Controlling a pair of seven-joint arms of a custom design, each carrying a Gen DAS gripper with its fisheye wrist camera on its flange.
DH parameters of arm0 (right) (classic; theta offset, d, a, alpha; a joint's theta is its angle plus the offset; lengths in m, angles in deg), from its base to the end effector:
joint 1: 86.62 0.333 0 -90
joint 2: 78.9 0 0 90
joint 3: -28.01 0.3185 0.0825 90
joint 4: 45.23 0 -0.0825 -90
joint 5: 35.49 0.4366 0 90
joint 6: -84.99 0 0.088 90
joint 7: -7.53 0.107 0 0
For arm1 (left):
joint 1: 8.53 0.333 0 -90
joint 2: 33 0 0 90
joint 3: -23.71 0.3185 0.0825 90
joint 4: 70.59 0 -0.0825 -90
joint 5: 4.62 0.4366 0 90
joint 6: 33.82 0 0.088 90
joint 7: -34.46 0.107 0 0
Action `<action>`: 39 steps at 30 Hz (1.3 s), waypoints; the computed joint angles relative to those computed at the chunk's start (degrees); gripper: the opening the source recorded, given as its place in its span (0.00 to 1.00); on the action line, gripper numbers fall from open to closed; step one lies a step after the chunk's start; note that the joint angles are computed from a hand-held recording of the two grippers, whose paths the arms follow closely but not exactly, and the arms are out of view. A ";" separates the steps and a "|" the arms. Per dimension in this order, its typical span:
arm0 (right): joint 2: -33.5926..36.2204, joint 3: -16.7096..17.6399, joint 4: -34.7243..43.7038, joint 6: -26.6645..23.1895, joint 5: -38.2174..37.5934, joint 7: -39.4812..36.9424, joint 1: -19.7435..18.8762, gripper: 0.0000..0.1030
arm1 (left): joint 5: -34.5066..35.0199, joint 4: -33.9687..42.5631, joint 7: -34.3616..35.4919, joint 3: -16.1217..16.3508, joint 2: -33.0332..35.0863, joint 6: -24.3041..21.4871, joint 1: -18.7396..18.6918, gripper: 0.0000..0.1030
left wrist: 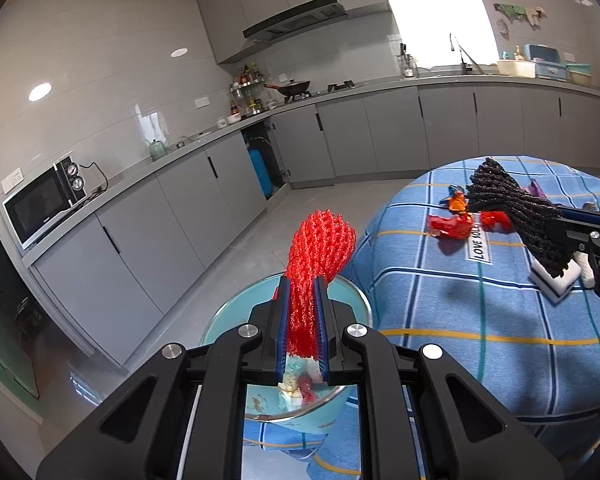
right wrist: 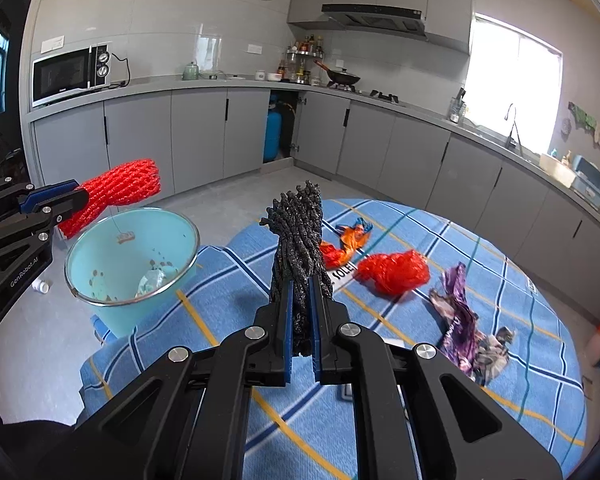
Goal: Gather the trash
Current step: 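Carry the red mesh bag and black scrubber over the blue bin with both tools, then open both tools to drop the red mesh bag and black scrubber into the bin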
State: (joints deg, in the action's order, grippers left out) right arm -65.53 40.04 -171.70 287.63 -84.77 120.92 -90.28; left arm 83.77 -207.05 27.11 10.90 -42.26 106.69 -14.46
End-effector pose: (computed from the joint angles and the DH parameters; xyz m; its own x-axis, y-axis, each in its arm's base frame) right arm 0.5825 0.1753 0.3527 0.5661 -0.8128 0.1374 -0.3682 -0.3985 -0.8400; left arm 0.5098 -0.1729 0.3765 0.3214 -0.9009 -0.2917 -0.5391 0.0792 -0.8385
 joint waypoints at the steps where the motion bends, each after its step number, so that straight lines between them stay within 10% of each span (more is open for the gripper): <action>1: 0.15 0.15 0.35 -0.15 -0.21 0.07 0.06 0.08 | -0.17 -0.06 0.04 0.07 -0.10 -0.05 0.15 0.11; 39: 6.94 17.46 9.31 -6.08 -7.33 0.00 -9.17 0.08 | -2.80 -2.04 -0.25 1.77 -1.54 -2.52 4.29 0.11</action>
